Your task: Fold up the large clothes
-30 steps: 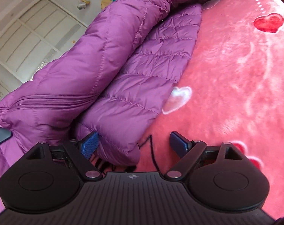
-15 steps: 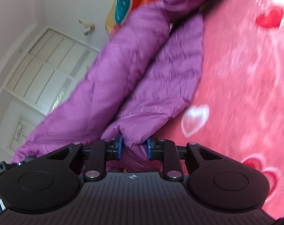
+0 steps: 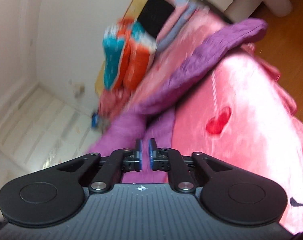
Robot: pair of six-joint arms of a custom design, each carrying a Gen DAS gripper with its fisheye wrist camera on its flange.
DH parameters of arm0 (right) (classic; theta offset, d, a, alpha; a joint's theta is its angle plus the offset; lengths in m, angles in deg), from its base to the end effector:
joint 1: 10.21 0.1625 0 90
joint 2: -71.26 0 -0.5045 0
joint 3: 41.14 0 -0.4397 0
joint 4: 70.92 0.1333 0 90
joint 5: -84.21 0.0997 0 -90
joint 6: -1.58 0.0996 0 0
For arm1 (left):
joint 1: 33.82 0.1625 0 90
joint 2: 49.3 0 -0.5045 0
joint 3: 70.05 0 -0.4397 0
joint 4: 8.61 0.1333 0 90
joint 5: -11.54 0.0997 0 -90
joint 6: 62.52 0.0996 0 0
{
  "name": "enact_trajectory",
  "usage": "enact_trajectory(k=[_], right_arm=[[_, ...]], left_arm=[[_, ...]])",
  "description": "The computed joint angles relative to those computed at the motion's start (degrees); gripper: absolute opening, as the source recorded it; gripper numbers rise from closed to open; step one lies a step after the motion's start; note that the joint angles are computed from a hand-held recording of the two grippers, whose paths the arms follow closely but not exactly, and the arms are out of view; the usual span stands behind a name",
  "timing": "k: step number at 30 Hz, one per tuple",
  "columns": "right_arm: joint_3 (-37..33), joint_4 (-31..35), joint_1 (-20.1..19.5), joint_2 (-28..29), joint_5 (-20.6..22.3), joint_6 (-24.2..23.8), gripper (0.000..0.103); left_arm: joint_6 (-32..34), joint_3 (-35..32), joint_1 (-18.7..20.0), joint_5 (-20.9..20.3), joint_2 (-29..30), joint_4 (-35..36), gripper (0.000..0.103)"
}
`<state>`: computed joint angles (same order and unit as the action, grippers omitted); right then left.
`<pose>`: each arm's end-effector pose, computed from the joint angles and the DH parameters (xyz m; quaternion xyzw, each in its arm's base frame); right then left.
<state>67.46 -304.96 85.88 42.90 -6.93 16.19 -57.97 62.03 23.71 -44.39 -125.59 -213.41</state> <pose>0.1997 -0.6342 0.0143 0.0683 0.8462 -0.5213 0.0866 -0.1029 -0.5139 0.3320 0.1274 0.8349 -0.5185 0.1338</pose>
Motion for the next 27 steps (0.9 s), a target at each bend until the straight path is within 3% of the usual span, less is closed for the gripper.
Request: enact_trajectory(k=[1, 2, 7, 15, 18, 19, 20, 21, 22, 27], right_arm=[[-0.2, 3.0, -0.2, -0.2, 0.8, -0.4, 0.072], [-0.4, 4.9, -0.2, 0.1, 1.3, -0.6, 0.103], [-3.3, 12.6, 1.0, 2.4, 3.0, -1.9, 0.103], [-9.2, 17.5, 1.3, 7.1, 7.2, 4.9, 0.103], [-10.8, 16.7, 2.3, 8.8, 8.0, 5.1, 0.103], [-11.0, 15.6, 2.7, 9.1, 7.8, 4.9, 0.095], [-10.7, 14.9, 3.0, 9.0, 7.1, 4.4, 0.076], [-10.8, 15.1, 3.2, 9.0, 7.0, 3.9, 0.067], [-11.1, 15.7, 3.2, 8.9, 7.1, 3.8, 0.050], [-10.3, 13.5, 3.9, 6.8, 5.7, 5.6, 0.028]], left_arm=[[0.1, -0.1, -0.2, 0.1, 0.0, -0.2, 0.017], [0.4, -0.2, -0.6, 0.3, 0.1, -0.3, 0.017], [1.4, -1.0, -1.7, 1.1, -0.1, 0.1, 0.017], [1.9, -1.8, -1.1, 1.3, -0.1, -0.1, 0.017], [1.4, -1.9, -0.7, 1.5, -0.1, -0.1, 0.017], [1.4, -2.0, -0.7, 1.8, 0.1, -0.3, 0.017], [1.3, -2.0, -0.6, 2.1, 0.1, -0.5, 0.017], [1.2, -1.9, -0.5, 2.2, 0.1, -0.7, 0.017], [1.1, -1.9, -0.5, 2.5, 0.1, -0.8, 0.017], [0.0, -1.0, -0.9, 3.2, -0.5, -2.1, 0.017]])
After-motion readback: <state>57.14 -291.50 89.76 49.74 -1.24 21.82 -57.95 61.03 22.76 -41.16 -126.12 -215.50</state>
